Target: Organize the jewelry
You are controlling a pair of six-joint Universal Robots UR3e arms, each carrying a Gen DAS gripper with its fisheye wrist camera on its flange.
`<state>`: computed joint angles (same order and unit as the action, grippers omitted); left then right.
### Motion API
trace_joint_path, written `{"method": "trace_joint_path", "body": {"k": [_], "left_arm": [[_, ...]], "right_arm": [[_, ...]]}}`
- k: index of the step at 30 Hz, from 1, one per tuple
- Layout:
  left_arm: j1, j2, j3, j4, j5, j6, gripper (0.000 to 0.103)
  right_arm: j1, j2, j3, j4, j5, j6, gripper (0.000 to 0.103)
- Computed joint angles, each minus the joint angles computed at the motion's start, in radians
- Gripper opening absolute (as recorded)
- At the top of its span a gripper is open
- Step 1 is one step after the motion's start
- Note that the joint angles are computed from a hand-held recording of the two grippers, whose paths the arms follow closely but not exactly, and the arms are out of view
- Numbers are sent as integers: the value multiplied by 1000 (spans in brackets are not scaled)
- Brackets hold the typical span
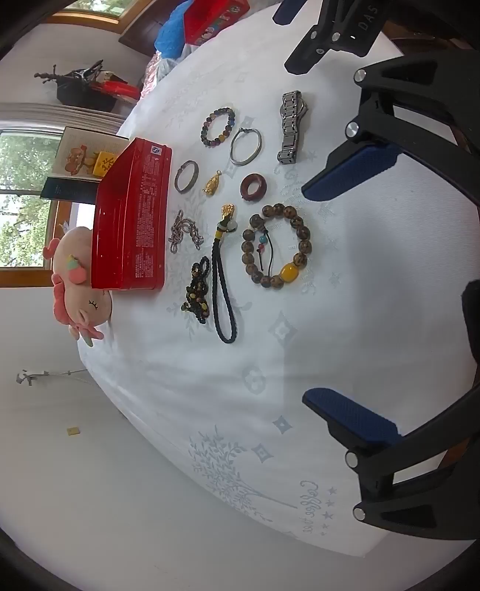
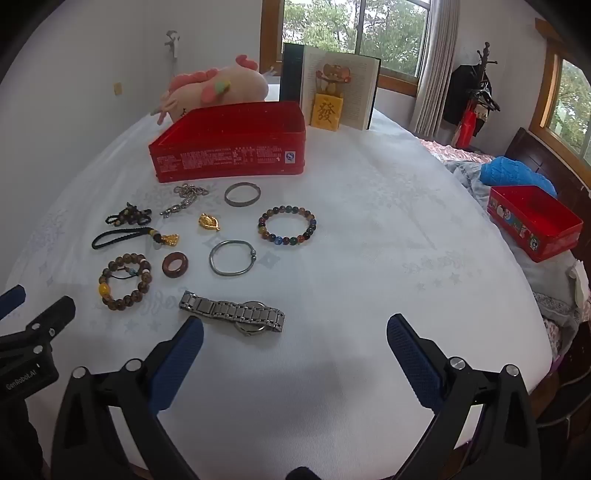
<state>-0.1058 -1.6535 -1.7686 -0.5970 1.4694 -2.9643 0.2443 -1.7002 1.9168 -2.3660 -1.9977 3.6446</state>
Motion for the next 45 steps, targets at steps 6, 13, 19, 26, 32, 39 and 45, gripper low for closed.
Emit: {"method": "trace_joint_path", "body": {"k": [6, 13, 19, 26, 32, 39, 45], "left_arm": [[-1, -1, 4, -7, 2, 0, 100], [-1, -1, 5, -8, 3, 1, 100], [-1, -1, 5, -8, 3, 1, 100], [-1, -1, 5, -9, 2, 1, 100], [-1, -1, 5, -9, 2, 0, 100], [-1, -2, 6, -11, 2, 0, 100], [-1, -1, 6, -11, 2, 0, 100]], "right_arm": [[1, 2, -2, 2, -1, 0, 99], [-2, 1, -8, 16, 5, -1, 99], [1, 9, -11, 13, 3, 2, 99], [3, 11, -15, 16, 3, 3, 99], [5, 12, -16, 17, 3, 6, 99], [5, 13, -16, 16, 2, 6, 99], [3, 12, -15, 16, 4, 4, 99]]}}
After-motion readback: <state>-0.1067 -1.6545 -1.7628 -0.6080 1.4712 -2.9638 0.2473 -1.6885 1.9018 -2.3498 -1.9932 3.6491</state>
